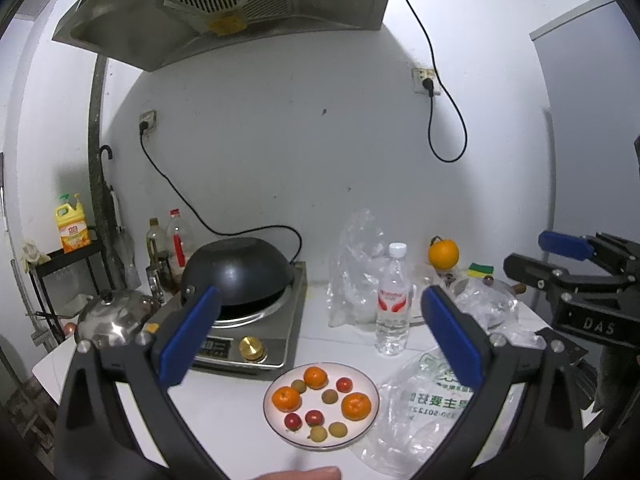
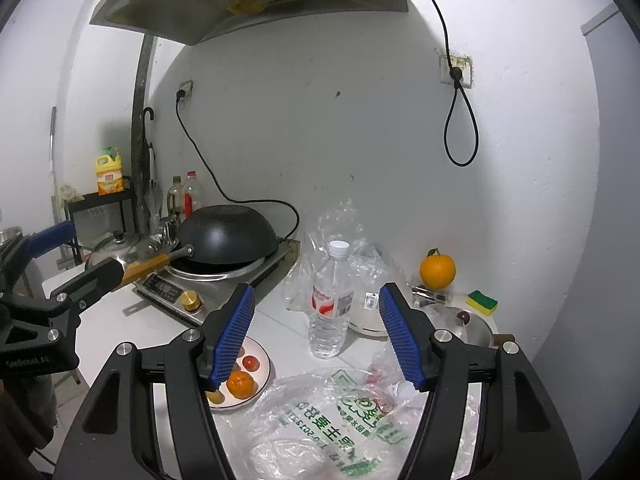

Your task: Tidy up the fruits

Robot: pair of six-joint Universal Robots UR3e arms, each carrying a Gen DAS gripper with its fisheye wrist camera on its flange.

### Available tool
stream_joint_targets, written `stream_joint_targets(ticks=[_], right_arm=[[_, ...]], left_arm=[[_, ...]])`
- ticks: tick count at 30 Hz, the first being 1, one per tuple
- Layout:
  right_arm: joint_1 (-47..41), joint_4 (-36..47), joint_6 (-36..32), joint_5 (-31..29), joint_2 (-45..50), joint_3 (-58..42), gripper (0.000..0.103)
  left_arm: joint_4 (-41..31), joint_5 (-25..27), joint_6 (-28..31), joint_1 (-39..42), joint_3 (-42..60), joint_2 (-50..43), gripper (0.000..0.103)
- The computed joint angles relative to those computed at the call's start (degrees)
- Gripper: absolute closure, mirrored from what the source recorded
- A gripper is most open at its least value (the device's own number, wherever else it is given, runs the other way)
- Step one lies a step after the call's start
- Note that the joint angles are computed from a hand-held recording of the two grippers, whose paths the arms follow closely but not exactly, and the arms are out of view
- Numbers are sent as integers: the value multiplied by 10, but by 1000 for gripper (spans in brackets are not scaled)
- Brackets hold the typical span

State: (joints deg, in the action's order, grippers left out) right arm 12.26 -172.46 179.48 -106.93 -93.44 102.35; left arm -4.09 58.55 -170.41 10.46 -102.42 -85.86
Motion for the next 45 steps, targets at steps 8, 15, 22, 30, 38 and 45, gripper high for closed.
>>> stream_joint_targets(ticks=[8,15,22,30,38,45], right_arm=[[-10,-3,2,20,4,12,35],[-22,-12,1,32,-7,27,35],[-29,-18,3,35,-13,36,35],[-32,-16,0,38,-12,35,35],[-33,-16,1,41,-13,35,35],[-35,-16,-2,40,-14,37,35]], left_arm=[[6,14,-8,-10,-10,1,1],[4,31,0,-29,-10,-4,1],[3,42,7,-42,-1,-10,1],[1,37,9,-38,1,-10,1],[-4,41,5,-41,2,-11,1],[-5,52,0,-47,6,-15,1]])
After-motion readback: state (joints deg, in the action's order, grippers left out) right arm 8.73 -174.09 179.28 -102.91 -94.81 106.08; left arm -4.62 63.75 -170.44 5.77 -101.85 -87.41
